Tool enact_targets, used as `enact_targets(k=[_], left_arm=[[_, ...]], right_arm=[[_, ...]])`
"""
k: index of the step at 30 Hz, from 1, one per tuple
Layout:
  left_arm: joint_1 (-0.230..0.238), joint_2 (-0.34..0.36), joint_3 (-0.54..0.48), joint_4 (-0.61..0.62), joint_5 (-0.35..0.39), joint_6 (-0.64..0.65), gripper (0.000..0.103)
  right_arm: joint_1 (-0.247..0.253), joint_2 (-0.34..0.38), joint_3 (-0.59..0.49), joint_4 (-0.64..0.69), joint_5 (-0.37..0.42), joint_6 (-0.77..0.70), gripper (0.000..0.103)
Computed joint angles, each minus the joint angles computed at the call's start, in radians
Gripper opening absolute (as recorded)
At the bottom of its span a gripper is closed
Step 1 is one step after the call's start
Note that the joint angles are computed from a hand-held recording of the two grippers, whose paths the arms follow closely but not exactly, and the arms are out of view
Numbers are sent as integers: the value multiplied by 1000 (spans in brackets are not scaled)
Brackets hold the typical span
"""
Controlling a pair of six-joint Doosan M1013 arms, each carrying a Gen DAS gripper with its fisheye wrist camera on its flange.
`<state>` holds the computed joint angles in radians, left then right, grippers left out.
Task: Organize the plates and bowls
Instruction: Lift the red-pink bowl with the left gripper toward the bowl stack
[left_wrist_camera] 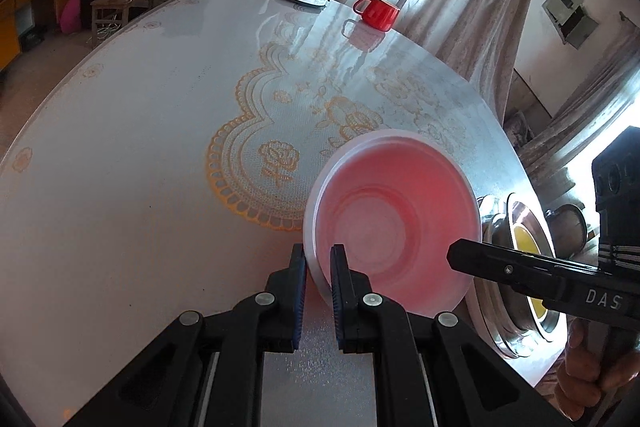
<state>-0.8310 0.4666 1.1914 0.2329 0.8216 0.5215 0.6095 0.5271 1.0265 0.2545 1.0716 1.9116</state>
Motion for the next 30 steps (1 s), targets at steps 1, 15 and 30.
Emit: enact_targets(k=[1, 15, 30], left_arm=[[1, -2, 4, -3, -7, -4, 10], [-6, -17, 31, 34, -23, -67, 31], [-9, -11, 24, 105, -44, -51, 23]], right_arm=[[2, -5, 8, -4, -7, 1, 23], [26, -32, 52, -98, -70, 39, 28], [45, -26, 48, -200, -93, 64, 23]])
